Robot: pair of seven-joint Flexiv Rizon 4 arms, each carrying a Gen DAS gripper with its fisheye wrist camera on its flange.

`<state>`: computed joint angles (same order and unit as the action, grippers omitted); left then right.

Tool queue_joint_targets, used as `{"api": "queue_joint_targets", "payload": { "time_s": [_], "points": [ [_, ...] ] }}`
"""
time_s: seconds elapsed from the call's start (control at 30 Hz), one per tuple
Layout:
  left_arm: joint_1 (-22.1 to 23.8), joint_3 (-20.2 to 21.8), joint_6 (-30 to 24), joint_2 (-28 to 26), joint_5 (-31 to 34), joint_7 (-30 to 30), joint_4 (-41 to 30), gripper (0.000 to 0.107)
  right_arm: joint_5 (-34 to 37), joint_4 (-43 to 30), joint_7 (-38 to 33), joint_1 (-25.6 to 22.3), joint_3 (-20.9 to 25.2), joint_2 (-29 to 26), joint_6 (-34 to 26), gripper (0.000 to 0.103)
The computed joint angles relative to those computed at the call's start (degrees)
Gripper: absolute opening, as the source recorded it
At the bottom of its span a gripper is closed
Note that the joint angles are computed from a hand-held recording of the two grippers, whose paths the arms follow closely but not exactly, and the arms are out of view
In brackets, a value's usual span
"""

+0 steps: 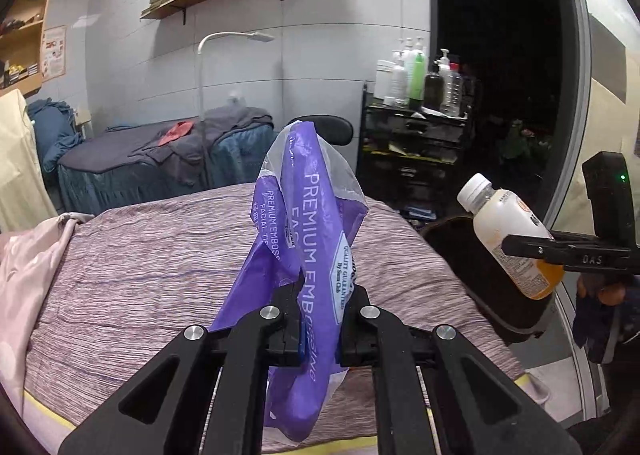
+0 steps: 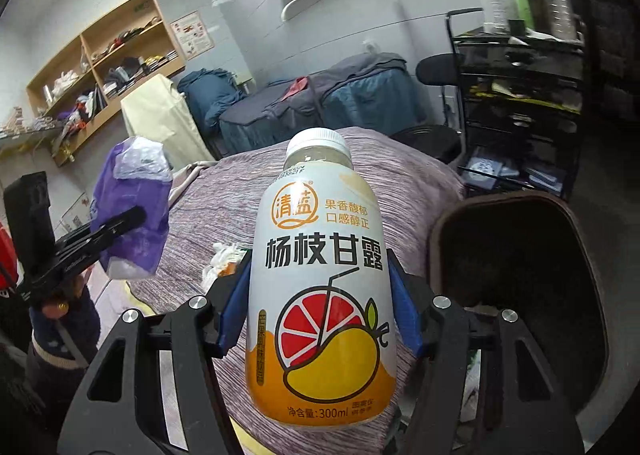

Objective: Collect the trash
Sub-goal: 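Carry the juice bottle and purple bag over the brown bin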

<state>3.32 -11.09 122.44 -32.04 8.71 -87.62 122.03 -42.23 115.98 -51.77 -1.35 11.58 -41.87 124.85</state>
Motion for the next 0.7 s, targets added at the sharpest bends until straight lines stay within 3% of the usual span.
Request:
{"api": "queue_joint_targets", "payload": {
  "time_s": [0.37,0.7],
  "points": [
    [-1.14,-5.07,-0.52,-2.61,2.29,-3.47,-2.05,0.009,8.32,5.70,-3.58,0.43,-3.38,1.50,1.84,0.062],
    [-3.59,-8.33,-2.95,-6.20,2.58,-3.77,-6.66,0.009,13.11,4.81,-5.48,-0.28,-4.35,-0.13,-1.29,0.062]
  ]
}}
